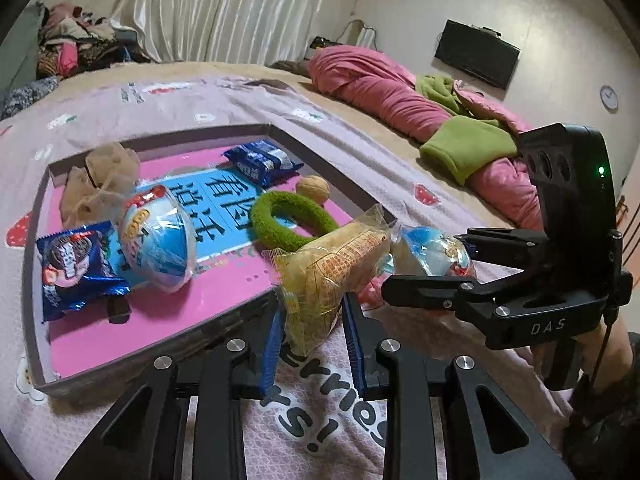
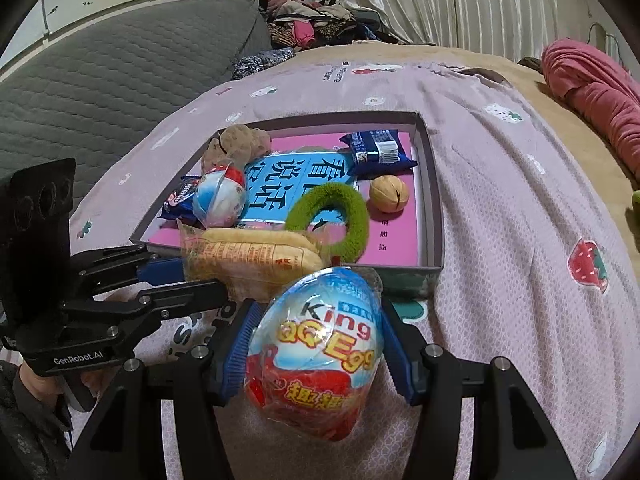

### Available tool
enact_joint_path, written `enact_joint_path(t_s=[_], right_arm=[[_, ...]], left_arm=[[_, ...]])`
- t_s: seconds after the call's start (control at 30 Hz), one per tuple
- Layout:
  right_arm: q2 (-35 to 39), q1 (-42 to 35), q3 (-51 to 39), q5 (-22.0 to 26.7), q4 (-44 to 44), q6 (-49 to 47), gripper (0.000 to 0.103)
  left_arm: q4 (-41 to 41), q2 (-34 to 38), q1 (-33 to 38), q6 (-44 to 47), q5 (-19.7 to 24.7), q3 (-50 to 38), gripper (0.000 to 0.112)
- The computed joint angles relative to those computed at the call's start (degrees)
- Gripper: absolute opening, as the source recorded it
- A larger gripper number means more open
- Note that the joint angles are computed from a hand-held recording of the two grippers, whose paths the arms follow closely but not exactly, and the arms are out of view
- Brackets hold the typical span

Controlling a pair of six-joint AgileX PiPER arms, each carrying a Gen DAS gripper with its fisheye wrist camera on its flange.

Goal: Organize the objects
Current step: 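Lift the wafer packet with the left tool while the right tool lifts the Kinder egg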

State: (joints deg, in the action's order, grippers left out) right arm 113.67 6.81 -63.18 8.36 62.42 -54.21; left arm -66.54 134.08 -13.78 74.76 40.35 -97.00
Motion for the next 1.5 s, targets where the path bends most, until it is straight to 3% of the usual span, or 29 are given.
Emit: enact_joint_path(t_s=[0.7,1.37,1.5], right_arm=[[-4.6,1.4,-1.5,1.4,-23.4,23.1,0.059],[-11.4,3.7,-1.3,2.9,-32.9,32.7,0.059],[-12.7,3.9,-0.9,3.2,-34.5,34.3,0.059]], left_arm=[[-3.0,-5.2,3.1,0.0,-1.4,3.9,0.029],[0.4,-14.4,4.2,-6.0,-7.2,8.7,0.024],[1.2,-15.5,4.6,-7.6,-6.7,8.8,0.024]])
